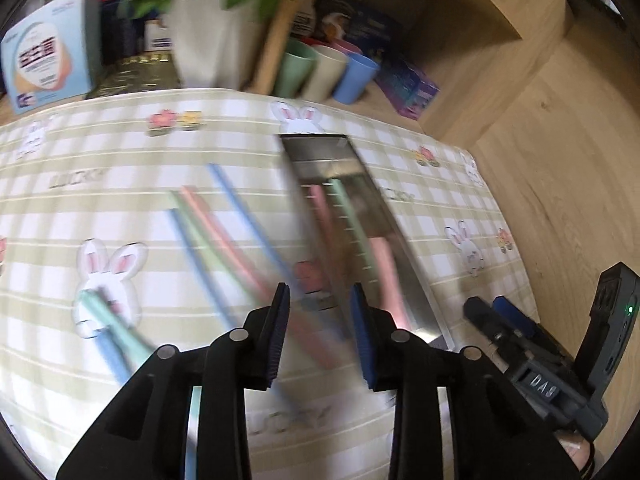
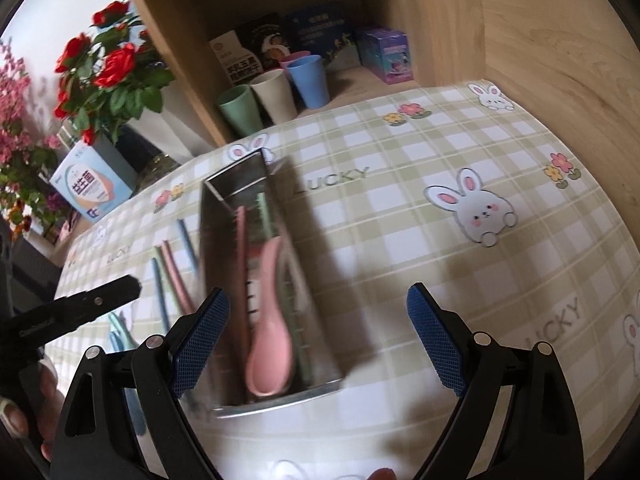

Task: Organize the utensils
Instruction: 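Carry the pink spoon into the steel tray and open the left gripper, then move the left gripper to the blue spoon and close on its handle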

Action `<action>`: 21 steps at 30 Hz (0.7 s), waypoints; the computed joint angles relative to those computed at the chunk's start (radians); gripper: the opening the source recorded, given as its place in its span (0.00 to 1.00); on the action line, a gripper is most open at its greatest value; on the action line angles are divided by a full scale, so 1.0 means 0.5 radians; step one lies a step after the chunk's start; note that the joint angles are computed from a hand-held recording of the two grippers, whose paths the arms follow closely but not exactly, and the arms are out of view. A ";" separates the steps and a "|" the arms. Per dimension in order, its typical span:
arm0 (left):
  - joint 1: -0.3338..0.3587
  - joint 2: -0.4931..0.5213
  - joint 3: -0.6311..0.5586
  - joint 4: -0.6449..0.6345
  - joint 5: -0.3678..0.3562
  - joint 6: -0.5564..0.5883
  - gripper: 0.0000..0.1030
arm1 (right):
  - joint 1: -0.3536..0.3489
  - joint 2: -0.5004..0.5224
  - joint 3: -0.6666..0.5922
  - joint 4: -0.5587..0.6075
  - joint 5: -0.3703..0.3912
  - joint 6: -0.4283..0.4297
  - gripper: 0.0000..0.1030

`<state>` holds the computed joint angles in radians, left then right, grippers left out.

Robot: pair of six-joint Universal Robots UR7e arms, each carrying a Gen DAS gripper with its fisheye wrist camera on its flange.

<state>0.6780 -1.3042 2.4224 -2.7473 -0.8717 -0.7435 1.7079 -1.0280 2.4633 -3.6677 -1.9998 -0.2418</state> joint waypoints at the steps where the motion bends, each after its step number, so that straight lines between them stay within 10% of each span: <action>1: -0.002 -0.061 0.031 0.041 0.021 -0.023 0.30 | 0.025 0.035 0.004 -0.044 -0.006 0.012 0.84; 12: -0.007 -0.815 0.362 0.774 0.147 -0.532 0.30 | 0.213 0.271 -0.011 -0.099 -0.102 0.038 0.85; 21: -0.021 -0.758 0.444 0.722 0.007 -0.531 0.30 | 0.237 0.297 0.006 -0.081 -0.115 0.071 0.85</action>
